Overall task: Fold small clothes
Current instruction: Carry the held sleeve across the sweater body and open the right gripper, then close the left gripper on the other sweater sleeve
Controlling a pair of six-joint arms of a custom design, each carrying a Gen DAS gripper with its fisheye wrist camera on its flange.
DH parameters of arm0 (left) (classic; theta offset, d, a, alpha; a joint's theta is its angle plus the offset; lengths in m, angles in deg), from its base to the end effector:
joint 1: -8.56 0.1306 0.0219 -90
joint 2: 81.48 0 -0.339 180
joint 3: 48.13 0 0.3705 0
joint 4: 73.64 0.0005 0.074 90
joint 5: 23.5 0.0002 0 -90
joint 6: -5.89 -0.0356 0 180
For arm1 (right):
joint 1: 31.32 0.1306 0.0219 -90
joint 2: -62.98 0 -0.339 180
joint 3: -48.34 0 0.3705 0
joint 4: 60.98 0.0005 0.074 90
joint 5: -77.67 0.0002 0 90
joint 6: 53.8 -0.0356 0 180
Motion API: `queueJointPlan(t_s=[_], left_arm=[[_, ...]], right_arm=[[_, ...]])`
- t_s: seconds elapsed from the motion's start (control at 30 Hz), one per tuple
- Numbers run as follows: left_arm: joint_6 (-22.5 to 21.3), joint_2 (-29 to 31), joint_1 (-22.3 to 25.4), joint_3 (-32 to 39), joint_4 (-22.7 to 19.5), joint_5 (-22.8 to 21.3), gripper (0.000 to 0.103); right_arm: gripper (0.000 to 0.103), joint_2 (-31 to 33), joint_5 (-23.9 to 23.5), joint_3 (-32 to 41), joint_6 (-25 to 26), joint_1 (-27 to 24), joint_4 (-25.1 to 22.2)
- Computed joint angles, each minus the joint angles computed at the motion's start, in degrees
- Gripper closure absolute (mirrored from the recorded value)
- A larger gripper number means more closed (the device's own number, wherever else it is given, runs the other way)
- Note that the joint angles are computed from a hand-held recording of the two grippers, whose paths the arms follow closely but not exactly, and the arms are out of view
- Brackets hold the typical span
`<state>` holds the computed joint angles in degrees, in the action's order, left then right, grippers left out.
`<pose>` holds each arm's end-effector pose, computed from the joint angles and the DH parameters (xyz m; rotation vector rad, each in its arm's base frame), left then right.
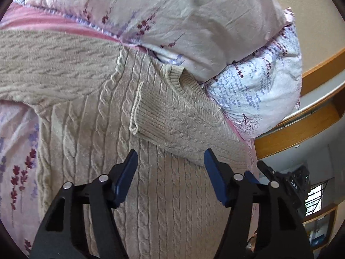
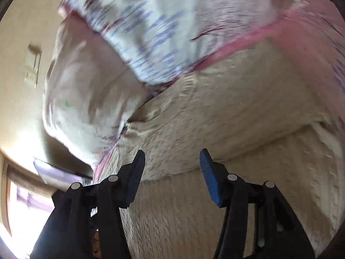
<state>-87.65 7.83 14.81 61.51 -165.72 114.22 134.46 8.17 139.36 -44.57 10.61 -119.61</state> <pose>0.3963 0.0164 0.5052 0.1210 2.5571 -1.0903 0.2665 0.2219 0.5081 0.9549 2.1110 0.7642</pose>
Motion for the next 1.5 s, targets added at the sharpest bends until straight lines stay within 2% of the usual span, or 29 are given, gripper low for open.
queueJointPlan(t_s=[0.07,0.1,0.23,0.27,0.37,0.43,0.47,0.5,0.57,0.67,0.77,0.83,0.87,0.93,0.97,1.0,1.03,1.1,1.13,1.23,1.3,1.37,1.5], left_arm=[[2.72,1.04,-0.82,-0.24,0.20,-0.98,0.048],[4.18,1.31,-1.01,-0.48,0.72,-1.24,0.051],[7.61,1.84,-1.32,-0.22,3.21,-2.48,0.058],[8.07,2.07,-1.30,0.03,3.25,-2.60,0.058],[9.13,2.61,-1.80,0.63,4.76,-4.23,0.065],[10.00,3.11,-2.28,0.77,6.36,-5.65,0.075],[10.27,3.37,-2.52,0.72,7.32,-6.23,0.080],[10.10,4.02,-2.85,1.19,7.69,-6.92,0.095],[9.45,4.77,-3.02,2.24,8.42,-6.47,0.095],[7.70,4.65,-3.01,3.88,10.48,-7.66,0.096],[6.52,5.34,-3.14,4.92,10.01,-10.13,0.096],[4.36,5.87,-3.29,4.89,7.07,-11.95,0.095],[3.46,5.06,-3.05,3.84,7.63,-11.68,0.093],[1.02,4.32,-2.55,3.96,6.19,-11.76,0.090],[0.14,3.90,-1.70,4.11,5.33,-10.69,0.086],[-0.64,3.44,-0.86,4.15,4.96,-10.05,0.076],[-1.79,2.78,0.46,4.22,4.69,-9.58,0.063],[-3.69,1.63,3.35,4.36,4.46,-8.75,0.052],[-4.75,1.35,5.16,4.57,4.06,-8.32,0.049],[-6.79,2.21,10.94,6.00,1.21,-6.87,0.045],[-7.94,2.88,15.36,6.66,-0.97,-6.63,0.045],[-8.96,3.56,19.26,7.29,-2.04,-7.20,0.045],[-7.34,5.80,25.08,8.84,-2.80,-7.84,0.046]], right_arm=[[0.055,-6.08,-0.23,-6.21,-7.92,-0.88,-0.96],[0.055,-8.86,-0.55,-9.16,-10.11,-1.03,-1.01],[0.057,-12.59,-1.54,-14.65,-13.94,-1.99,0.77],[0.059,-12.80,-1.10,-15.40,-14.11,-2.54,1.61],[0.064,-14.10,2.91,-16.04,-15.28,-2.61,-0.64],[0.071,-14.39,4.20,-16.72,-15.38,-3.73,-0.54],[0.086,-14.36,4.59,-16.85,-15.16,-4.34,-0.80],[0.091,-14.49,5.44,-17.17,-14.97,-4.45,-0.52],[0.092,-14.89,8.22,-17.55,-14.08,-3.06,1.02],[0.092,-13.34,12.45,-15.41,-11.50,-0.26,-1.16],[0.092,-11.90,9.73,-14.82,-11.43,-0.87,-3.26],[0.091,-10.10,6.47,-13.66,-12.02,-1.74,-5.87],[0.088,-9.93,7.09,-13.31,-11.96,-1.01,-6.76],[0.080,-8.32,8.14,-10.29,-13.18,0.85,-12.06],[0.070,-7.56,10.24,-8.51,-14.04,2.67,-14.59],[0.063,-6.74,12.48,-6.91,-14.44,4.35,-16.71],[0.062,-5.59,14.66,-5.05,-14.39,5.74,-18.82],[0.057,-2.11,17.85,-0.26,-10.85,7.49,-21.99],[0.054,-0.34,17.14,1.72,-6.13,7.03,-21.29],[0.052,7.00,10.75,8.24,5.34,3.76,-20.72],[0.052,13.23,8.89,13.83,10.66,2.49,-23.62],[0.052,17.87,7.44,17.89,14.64,1.67,-25.52],[0.052,24.99,6.83,23.44,19.61,1.46,-28.90]])
